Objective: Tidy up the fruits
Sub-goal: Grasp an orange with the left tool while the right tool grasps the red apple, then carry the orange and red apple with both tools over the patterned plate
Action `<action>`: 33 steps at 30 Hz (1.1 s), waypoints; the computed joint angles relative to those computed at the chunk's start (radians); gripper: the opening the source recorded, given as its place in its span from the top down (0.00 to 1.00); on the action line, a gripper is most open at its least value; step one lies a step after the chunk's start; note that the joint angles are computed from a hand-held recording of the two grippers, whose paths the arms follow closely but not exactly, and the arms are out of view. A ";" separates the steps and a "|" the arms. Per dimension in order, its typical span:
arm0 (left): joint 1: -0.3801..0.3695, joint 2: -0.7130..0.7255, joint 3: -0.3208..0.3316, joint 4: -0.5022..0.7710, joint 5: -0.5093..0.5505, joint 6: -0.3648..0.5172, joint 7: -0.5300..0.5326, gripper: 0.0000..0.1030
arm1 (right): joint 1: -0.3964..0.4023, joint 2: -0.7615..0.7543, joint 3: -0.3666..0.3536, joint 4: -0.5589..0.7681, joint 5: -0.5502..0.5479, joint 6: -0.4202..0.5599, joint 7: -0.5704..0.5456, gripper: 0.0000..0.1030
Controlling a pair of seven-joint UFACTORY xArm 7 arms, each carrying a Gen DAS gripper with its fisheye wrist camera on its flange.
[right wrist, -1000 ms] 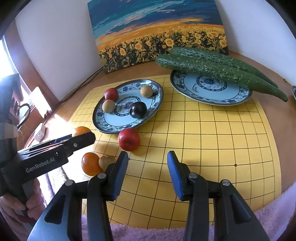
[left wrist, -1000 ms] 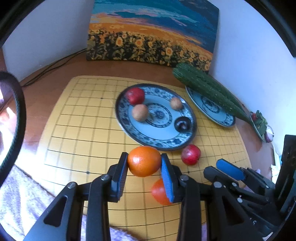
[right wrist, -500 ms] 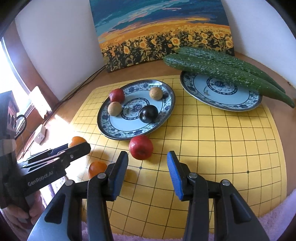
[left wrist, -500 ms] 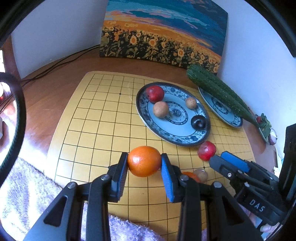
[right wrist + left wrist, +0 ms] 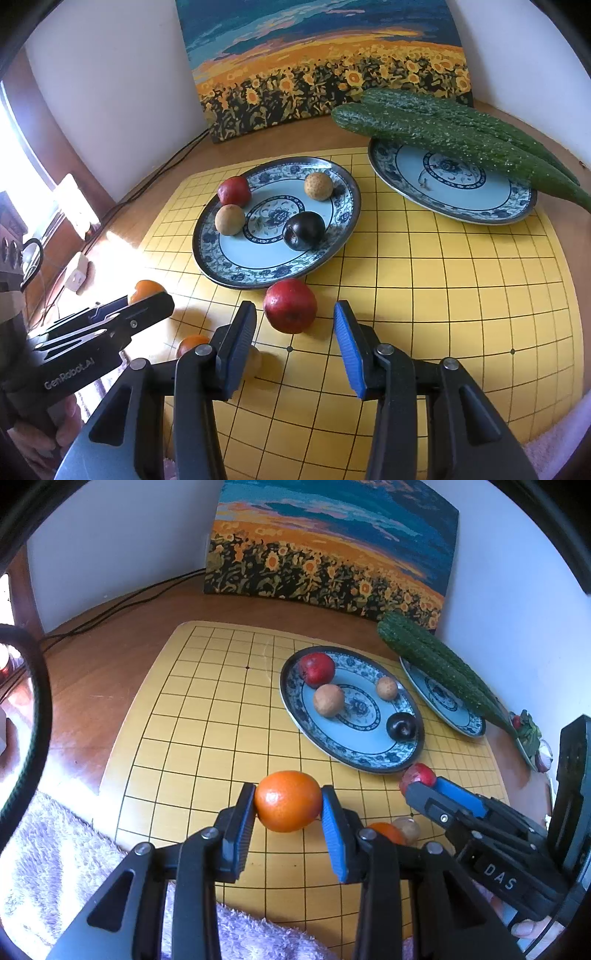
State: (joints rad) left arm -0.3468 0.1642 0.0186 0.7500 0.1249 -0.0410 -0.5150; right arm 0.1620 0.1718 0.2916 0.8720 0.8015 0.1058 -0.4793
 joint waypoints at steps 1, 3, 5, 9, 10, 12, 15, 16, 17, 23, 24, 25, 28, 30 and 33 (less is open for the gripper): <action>0.001 0.001 -0.001 0.000 -0.001 0.000 0.000 0.65 | 0.001 0.003 -0.001 0.002 -0.004 -0.001 0.002 0.56; 0.008 0.001 -0.008 0.001 -0.004 0.000 0.004 0.65 | -0.001 0.004 0.000 0.004 -0.007 0.002 0.005 0.56; 0.010 0.002 -0.010 0.002 -0.006 0.001 0.008 0.65 | -0.007 0.011 0.007 0.010 0.004 0.003 -0.007 0.56; 0.015 0.005 -0.015 0.004 -0.012 0.002 0.013 0.65 | -0.020 0.021 0.025 0.018 0.021 -0.006 -0.033 0.56; 0.015 0.005 -0.015 0.004 -0.013 0.003 0.013 0.65 | -0.022 0.023 0.029 0.018 0.028 -0.010 -0.041 0.56; 0.013 0.004 -0.014 0.003 -0.014 0.004 0.012 0.65 | -0.027 0.025 0.038 0.020 0.043 -0.014 -0.057 0.58; 0.012 0.000 -0.014 -0.002 -0.014 0.001 0.013 0.65 | -0.037 0.030 0.049 0.025 0.073 -0.014 -0.083 0.64; 0.010 0.000 -0.013 -0.003 -0.013 0.000 0.012 0.65 | -0.039 0.029 0.050 0.025 0.080 -0.014 -0.090 0.65; 0.004 0.000 -0.007 -0.002 -0.010 0.000 0.009 0.65 | -0.039 0.030 0.050 0.025 0.087 -0.014 -0.096 0.69; -0.037 -0.016 0.034 -0.014 0.027 -0.001 -0.029 0.65 | -0.043 0.015 0.057 0.017 0.172 -0.012 -0.166 0.69; -0.039 -0.018 0.036 -0.015 0.032 -0.001 -0.035 0.65 | -0.042 0.010 0.056 0.015 0.190 -0.012 -0.182 0.69; -0.042 -0.021 0.038 -0.015 0.039 -0.001 -0.041 0.65 | -0.038 0.004 0.054 0.012 0.209 -0.011 -0.197 0.69; -0.060 -0.026 0.057 -0.015 0.070 -0.001 -0.068 0.65 | -0.022 -0.016 0.037 0.003 0.260 -0.008 -0.241 0.69; -0.083 -0.032 0.080 -0.019 0.101 -0.004 -0.097 0.65 | -0.005 -0.026 0.021 -0.003 0.283 -0.005 -0.258 0.69; -0.089 -0.039 0.085 -0.021 0.133 -0.002 -0.127 0.65 | 0.017 -0.041 -0.001 -0.012 0.318 0.002 -0.286 0.69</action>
